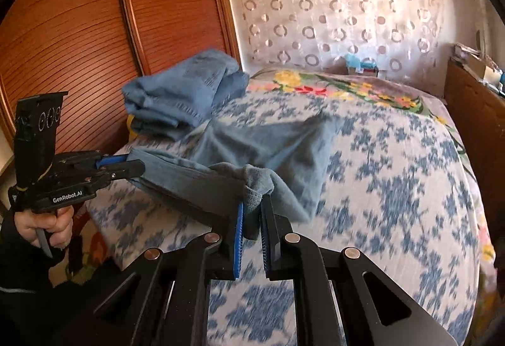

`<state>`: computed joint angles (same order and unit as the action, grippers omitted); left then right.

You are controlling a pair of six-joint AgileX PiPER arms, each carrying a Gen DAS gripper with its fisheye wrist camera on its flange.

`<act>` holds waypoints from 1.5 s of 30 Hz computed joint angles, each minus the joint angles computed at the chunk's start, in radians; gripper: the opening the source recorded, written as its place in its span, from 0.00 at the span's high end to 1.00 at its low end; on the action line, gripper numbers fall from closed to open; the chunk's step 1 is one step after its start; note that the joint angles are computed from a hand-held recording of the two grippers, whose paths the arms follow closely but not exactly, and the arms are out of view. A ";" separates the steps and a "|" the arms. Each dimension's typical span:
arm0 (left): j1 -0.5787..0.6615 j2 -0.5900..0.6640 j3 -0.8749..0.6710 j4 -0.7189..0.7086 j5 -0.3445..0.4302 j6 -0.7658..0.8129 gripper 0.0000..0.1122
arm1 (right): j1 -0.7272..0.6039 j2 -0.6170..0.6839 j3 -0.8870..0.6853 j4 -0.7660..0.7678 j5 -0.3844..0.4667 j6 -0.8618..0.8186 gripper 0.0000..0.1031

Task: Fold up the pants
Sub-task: 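Lift the hem with the right gripper and fold it over toward the waistband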

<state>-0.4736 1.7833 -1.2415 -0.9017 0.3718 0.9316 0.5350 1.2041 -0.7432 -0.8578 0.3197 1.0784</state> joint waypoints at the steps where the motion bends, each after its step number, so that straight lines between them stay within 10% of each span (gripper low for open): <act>1: -0.001 0.016 -0.026 0.023 0.004 -0.023 0.84 | -0.014 0.014 -0.016 0.015 -0.008 -0.023 0.90; 21: -0.025 0.275 -0.453 0.494 0.108 -0.493 0.84 | -0.187 0.335 -0.332 0.258 -0.048 -0.346 0.90; 33: 0.015 0.224 -0.308 0.268 0.084 -0.294 0.45 | -0.192 0.260 -0.206 0.111 -0.059 -0.170 0.61; 45: 0.015 0.275 -0.282 0.340 0.114 -0.359 0.45 | -0.234 0.345 -0.234 0.540 -0.059 -0.591 0.58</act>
